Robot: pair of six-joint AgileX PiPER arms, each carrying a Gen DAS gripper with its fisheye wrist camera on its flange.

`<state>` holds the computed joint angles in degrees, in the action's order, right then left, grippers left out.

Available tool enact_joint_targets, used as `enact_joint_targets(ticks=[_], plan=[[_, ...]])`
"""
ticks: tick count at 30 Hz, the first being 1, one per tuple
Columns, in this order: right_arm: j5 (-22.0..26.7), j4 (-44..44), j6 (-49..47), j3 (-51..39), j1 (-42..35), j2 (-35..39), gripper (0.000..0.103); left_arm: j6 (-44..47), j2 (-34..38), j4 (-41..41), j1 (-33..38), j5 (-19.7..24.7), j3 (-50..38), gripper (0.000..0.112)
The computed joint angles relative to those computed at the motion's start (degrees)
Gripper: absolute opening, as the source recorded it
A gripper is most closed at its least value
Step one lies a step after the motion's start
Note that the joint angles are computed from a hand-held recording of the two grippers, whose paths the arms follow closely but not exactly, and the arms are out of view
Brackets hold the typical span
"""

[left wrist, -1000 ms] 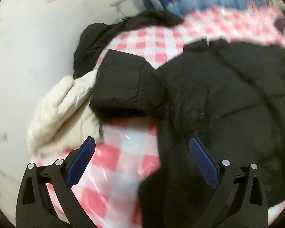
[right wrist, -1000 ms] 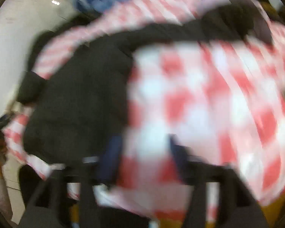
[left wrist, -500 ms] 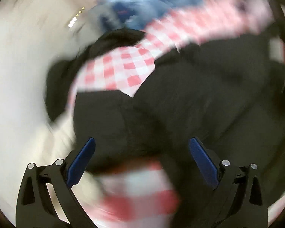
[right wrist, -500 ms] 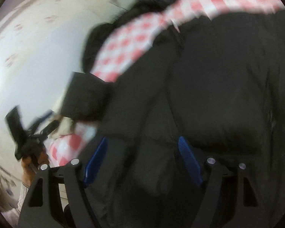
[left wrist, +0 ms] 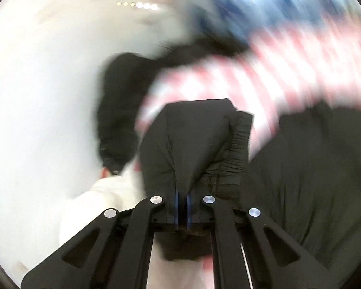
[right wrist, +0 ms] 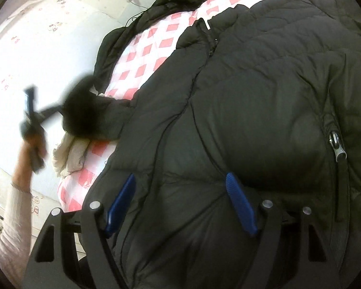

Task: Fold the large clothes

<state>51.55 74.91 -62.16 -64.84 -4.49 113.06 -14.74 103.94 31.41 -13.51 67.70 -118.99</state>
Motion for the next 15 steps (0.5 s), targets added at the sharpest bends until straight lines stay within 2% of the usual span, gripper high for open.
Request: enact_joint_targets(ticks=[2,3,5,6,8,9,10,12,14,15], plan=[[0.0,-0.5,-0.7,0.7,-0.3,-0.5,0.075,-5.3,-1.4,-10.5,11.5,0.3,-6.0,0.004],[-0.2,-0.7,-0.7,0.8,-0.2,-0.6,0.076,-6.1,-1.8,-16.0,16.8,-0.7,-6.1,0.005],[-0.5,-1.2,-0.6,0.8,0.2,-0.6,0.079,-9.9,-2.2,-21.6,25.8,0.5,-4.5,0.009],[-0.8,-1.7,-0.5,0.7,0.5,-0.7,0.08,-12.1,-3.1,-25.7,31.5,0.7,-1.1,0.01],[-2.3,-3.3,-0.1,0.8,1.7,-1.4,0.083,-14.6,-7.4,-33.1,40.3,-3.0,8.3,0.023],[-3.3,-4.3,0.1,0.9,2.4,-2.0,0.084,-16.9,-10.2,-35.4,44.3,-5.4,13.9,0.045],[-4.0,-5.0,0.2,1.0,3.0,-2.4,0.086,-17.0,-12.5,-36.2,46.1,-7.0,17.5,0.053],[-5.5,-5.9,-0.1,1.7,3.8,-3.6,0.087,-13.4,-20.6,-36.5,46.4,-11.6,26.9,0.055],[-5.8,-5.2,-1.7,2.5,4.0,-4.8,0.087,-4.3,-28.1,-38.2,41.7,-13.4,34.2,0.067],[-5.3,-4.3,-3.4,3.0,4.0,-5.7,0.087,1.4,-33.5,-41.1,36.8,-11.9,39.8,0.082]])
